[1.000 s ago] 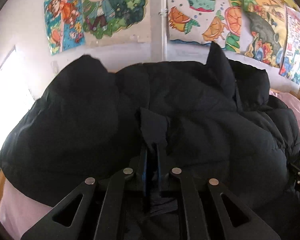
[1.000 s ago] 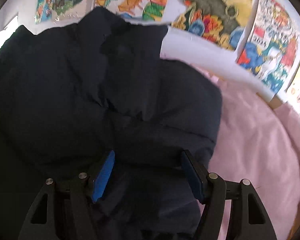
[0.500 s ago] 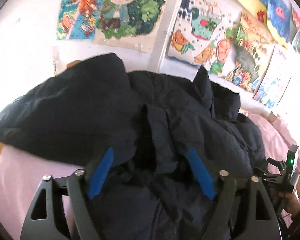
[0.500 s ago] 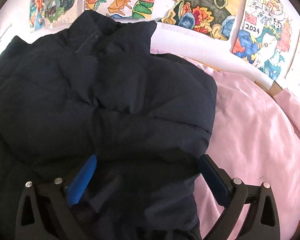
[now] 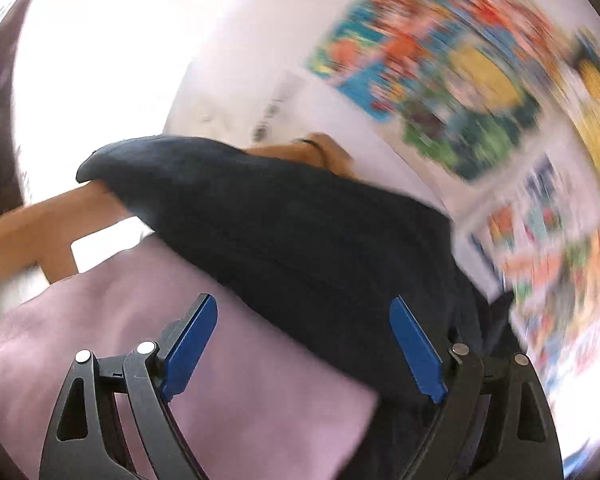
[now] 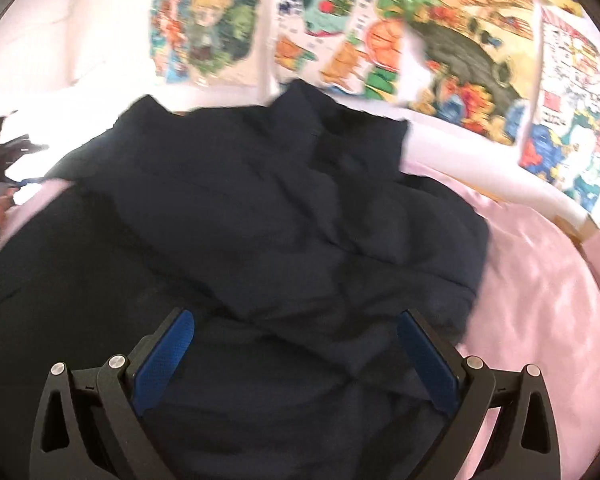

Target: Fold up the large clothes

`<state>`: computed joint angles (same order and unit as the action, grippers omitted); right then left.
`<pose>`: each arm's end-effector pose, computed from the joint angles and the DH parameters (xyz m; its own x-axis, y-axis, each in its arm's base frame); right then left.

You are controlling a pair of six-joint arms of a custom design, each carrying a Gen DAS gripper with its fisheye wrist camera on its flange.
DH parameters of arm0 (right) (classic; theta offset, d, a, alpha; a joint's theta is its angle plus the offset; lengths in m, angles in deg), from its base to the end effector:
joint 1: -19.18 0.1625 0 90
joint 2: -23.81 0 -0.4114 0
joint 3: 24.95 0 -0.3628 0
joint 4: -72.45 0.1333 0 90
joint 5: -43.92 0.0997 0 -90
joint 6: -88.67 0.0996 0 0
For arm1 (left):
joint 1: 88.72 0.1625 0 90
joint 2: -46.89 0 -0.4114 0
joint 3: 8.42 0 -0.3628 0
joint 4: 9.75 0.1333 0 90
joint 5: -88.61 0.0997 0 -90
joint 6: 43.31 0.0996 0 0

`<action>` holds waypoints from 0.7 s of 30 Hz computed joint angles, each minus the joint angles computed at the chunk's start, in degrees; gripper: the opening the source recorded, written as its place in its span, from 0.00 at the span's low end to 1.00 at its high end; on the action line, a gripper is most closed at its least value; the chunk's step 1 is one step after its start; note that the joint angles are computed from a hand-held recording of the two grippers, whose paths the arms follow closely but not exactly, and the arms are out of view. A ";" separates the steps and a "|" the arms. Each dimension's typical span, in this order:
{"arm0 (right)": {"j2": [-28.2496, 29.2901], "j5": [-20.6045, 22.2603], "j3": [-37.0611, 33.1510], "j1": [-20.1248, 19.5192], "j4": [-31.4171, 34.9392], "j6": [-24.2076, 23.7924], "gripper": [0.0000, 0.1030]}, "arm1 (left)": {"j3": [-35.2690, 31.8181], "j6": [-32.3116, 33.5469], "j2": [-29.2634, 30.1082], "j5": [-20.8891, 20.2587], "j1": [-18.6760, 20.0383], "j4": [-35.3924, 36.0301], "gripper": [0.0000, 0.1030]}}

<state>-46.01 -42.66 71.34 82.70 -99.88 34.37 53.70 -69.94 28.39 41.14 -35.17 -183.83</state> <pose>-0.1451 -0.6036 0.4137 -0.7375 -0.1740 0.6526 -0.5974 0.6187 -0.5102 -0.2998 -0.7436 0.0516 -0.9655 -0.1984 -0.1689 0.0216 0.5852 -0.8106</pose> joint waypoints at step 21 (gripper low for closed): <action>-0.39 1.14 2.49 0.46 0.07 -2.21 1.00 | -10.80 1.84 5.79 8.46 2.94 -4.64 0.12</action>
